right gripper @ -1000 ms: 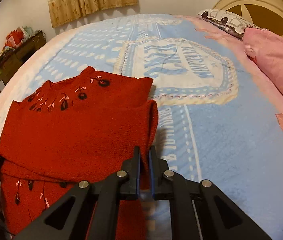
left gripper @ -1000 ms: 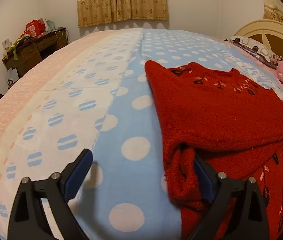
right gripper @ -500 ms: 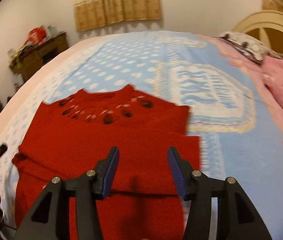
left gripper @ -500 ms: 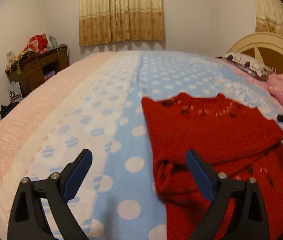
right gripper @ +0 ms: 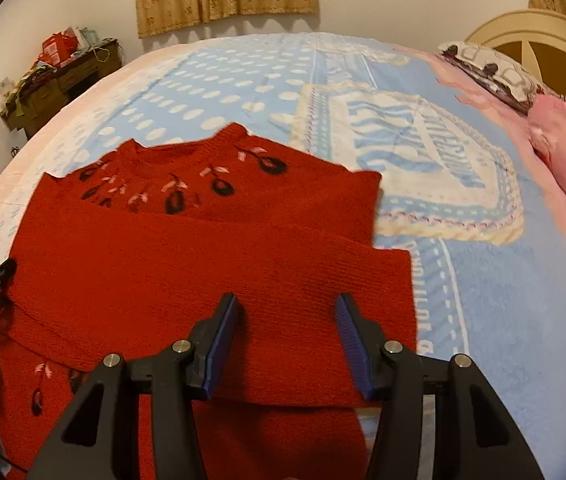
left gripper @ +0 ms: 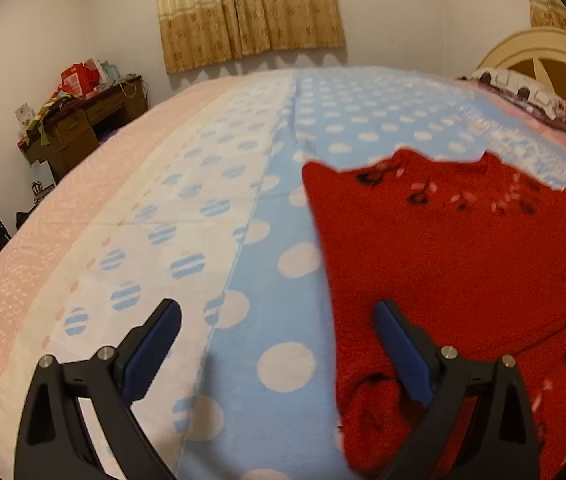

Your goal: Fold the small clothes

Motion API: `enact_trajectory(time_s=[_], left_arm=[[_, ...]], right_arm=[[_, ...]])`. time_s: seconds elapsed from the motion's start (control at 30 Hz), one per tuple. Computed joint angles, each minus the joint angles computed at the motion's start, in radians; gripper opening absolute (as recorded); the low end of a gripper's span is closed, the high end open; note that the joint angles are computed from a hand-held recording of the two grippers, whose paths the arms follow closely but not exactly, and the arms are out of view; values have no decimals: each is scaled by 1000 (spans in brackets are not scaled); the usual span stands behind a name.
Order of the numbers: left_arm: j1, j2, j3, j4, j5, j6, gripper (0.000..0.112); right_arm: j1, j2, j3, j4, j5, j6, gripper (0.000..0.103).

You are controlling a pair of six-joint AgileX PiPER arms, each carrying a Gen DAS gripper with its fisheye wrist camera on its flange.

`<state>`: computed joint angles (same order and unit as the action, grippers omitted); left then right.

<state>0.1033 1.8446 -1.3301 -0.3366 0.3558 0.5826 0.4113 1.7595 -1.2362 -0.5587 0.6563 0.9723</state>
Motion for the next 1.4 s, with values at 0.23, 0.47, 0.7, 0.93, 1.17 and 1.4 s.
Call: enact_trajectory(time_s=[0.23, 0.47, 0.7, 0.93, 1.17, 1.4], left_arm=[[21, -2, 6, -92, 13, 93, 95], [28, -10, 5, -237, 63, 231, 73], [27, 7, -30, -348, 188, 346, 25], [84, -3, -25, -442, 222, 405, 11], [116, 57, -78, -368, 258, 311, 9], [59, 2, -52, -447, 104, 356, 72]], right_arm=[[41, 13, -7, -59, 25, 61, 52], [56, 23, 4, -115, 25, 117, 53], [71, 24, 20, -168, 25, 173, 53], [89, -40, 61, -184, -23, 202, 53], [78, -13, 38, -145, -9, 133, 53], [-79, -112, 89, -31, -66, 51, 53]])
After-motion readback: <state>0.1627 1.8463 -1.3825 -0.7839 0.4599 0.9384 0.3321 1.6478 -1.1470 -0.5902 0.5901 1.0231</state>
